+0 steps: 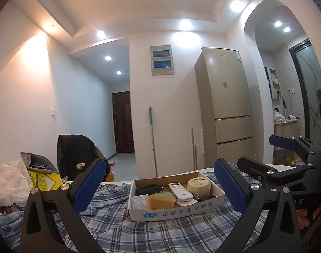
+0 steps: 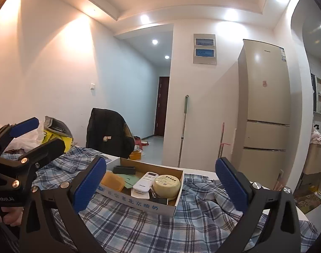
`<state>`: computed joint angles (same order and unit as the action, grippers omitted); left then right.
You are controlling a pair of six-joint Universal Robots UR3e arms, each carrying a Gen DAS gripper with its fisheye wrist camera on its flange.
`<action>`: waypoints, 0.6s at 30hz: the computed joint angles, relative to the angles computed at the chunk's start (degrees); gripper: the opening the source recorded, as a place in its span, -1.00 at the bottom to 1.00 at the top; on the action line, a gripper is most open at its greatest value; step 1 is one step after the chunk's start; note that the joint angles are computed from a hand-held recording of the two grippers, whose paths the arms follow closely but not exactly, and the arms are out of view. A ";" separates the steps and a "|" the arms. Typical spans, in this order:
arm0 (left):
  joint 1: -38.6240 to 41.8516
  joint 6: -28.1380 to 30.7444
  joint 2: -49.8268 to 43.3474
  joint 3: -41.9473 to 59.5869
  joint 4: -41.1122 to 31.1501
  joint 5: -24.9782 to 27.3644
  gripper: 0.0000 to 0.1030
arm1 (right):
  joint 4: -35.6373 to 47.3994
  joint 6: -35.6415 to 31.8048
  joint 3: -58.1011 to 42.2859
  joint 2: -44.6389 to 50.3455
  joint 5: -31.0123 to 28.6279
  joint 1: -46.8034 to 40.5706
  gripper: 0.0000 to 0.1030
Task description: Organize rigid objects
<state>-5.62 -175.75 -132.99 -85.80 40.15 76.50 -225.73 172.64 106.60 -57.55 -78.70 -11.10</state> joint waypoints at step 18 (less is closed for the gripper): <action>0.92 -2.35 -0.01 1.22 -2.70 0.29 1.00 | 2.03 1.95 -0.74 -0.14 -1.84 -0.54 1.00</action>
